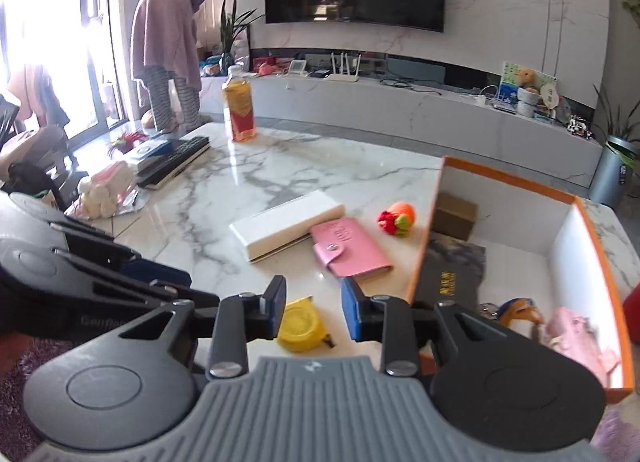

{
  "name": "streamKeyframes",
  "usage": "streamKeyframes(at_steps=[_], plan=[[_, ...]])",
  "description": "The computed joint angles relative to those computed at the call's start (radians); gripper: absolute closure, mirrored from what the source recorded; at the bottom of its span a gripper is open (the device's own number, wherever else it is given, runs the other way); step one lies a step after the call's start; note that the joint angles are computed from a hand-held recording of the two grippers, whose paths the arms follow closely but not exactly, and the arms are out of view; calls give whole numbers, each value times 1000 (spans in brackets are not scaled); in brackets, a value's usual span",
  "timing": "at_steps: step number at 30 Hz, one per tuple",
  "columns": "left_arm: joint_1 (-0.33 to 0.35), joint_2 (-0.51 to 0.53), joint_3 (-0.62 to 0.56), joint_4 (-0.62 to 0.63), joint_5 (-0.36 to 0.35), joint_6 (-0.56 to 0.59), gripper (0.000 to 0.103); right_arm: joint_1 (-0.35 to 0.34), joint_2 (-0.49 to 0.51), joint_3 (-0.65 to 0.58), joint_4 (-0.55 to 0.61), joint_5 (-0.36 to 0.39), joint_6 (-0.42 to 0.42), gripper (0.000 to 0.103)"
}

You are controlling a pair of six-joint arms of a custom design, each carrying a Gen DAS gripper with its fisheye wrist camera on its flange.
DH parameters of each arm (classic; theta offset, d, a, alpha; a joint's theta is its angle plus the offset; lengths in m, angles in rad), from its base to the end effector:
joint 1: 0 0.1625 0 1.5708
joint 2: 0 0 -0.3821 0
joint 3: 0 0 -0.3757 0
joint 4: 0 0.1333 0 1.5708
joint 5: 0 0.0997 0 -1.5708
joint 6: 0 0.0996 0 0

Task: Organize objects
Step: 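Move right gripper to yellow tape measure and grasp it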

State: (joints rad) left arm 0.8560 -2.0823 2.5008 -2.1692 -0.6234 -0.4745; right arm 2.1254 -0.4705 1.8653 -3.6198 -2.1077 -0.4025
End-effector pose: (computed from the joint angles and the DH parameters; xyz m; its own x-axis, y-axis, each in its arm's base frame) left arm -0.0118 -0.3403 0.3036 -0.7715 -0.0967 -0.6288 0.3287 0.7857 -0.5241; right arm 0.3531 -0.4136 -0.0414 -0.6592 -0.4371 0.6118 -0.7348 0.5471 -0.4009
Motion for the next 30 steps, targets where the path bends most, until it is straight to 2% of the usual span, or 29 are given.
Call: streamKeyframes(at_steps=[2,4,8,10,17,24,30], plan=[[30,-1,-2,-14,-11,22,68,-3,35,-28,23,-8,0,70],[57,3,-4,-25,-15,32,68,-13,66,-56,43,-13,-7,62],[114,36,-23,-70,-39,64,69,-20,126,-130,88,-39,-46,59],[139,54,-41,-84,-62,87,69,-24,147,-176,164,-68,-53,50],[196,136,-100,-109,-72,204,69,-33,208,-316,328,-144,-109,50],[247,185,-138,-145,-119,288,69,-63,218,-381,469,-150,-75,46],[277,215,-161,-166,-148,316,69,-89,194,-391,596,-116,37,46]])
